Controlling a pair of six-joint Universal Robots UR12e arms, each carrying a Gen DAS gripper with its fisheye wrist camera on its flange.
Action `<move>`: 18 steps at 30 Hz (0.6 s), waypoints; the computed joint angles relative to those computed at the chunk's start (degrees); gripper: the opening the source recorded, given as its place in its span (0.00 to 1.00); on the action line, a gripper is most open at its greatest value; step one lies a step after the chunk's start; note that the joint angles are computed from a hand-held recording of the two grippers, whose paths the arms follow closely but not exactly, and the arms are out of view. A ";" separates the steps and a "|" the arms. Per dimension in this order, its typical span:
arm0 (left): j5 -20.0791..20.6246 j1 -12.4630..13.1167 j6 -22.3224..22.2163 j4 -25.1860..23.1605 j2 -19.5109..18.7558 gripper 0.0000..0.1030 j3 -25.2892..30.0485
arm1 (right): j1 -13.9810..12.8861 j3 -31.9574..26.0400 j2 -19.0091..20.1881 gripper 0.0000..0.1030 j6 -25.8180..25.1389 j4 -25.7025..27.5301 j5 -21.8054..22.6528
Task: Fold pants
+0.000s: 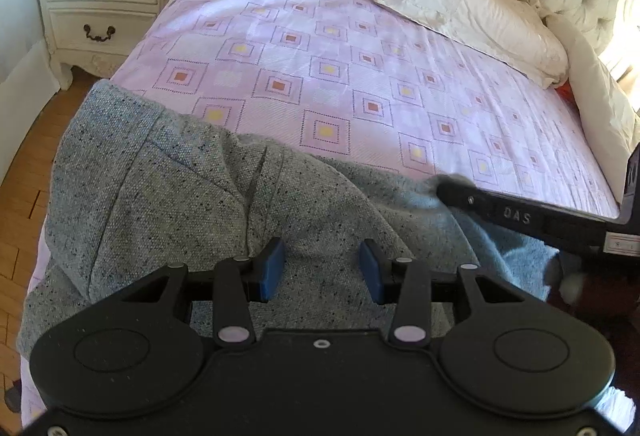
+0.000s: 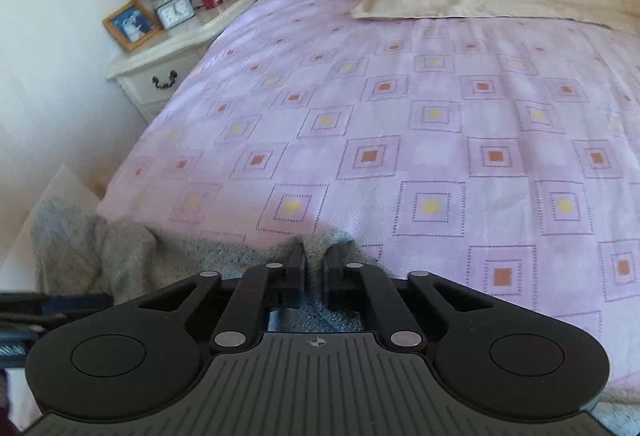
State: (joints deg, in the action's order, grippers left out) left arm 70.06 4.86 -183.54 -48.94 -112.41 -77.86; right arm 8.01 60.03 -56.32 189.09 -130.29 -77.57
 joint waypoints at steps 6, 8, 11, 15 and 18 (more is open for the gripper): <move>-2.22 0.70 -2.35 0.92 0.26 0.49 -0.53 | -1.28 4.66 -4.36 0.14 3.51 -6.86 -0.51; -2.30 0.73 -2.86 0.63 0.27 0.49 -0.28 | -1.76 7.32 -6.61 0.14 3.21 -8.78 1.63; -1.14 0.48 -2.62 0.57 0.65 0.49 -0.22 | -1.64 11.30 -9.70 0.15 0.89 -10.17 3.86; 4.24 -0.46 -2.12 2.42 1.67 0.49 -0.88 | -0.40 15.46 -12.81 0.21 -6.48 -9.13 5.75; 5.96 -0.48 -3.35 1.71 2.05 0.48 -0.43 | 0.97 17.78 -14.18 0.24 -13.42 -9.45 5.81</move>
State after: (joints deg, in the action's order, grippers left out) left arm 76.02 4.38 -186.89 -47.23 -110.36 -78.30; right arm 8.97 77.81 -70.50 175.68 -139.74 -71.76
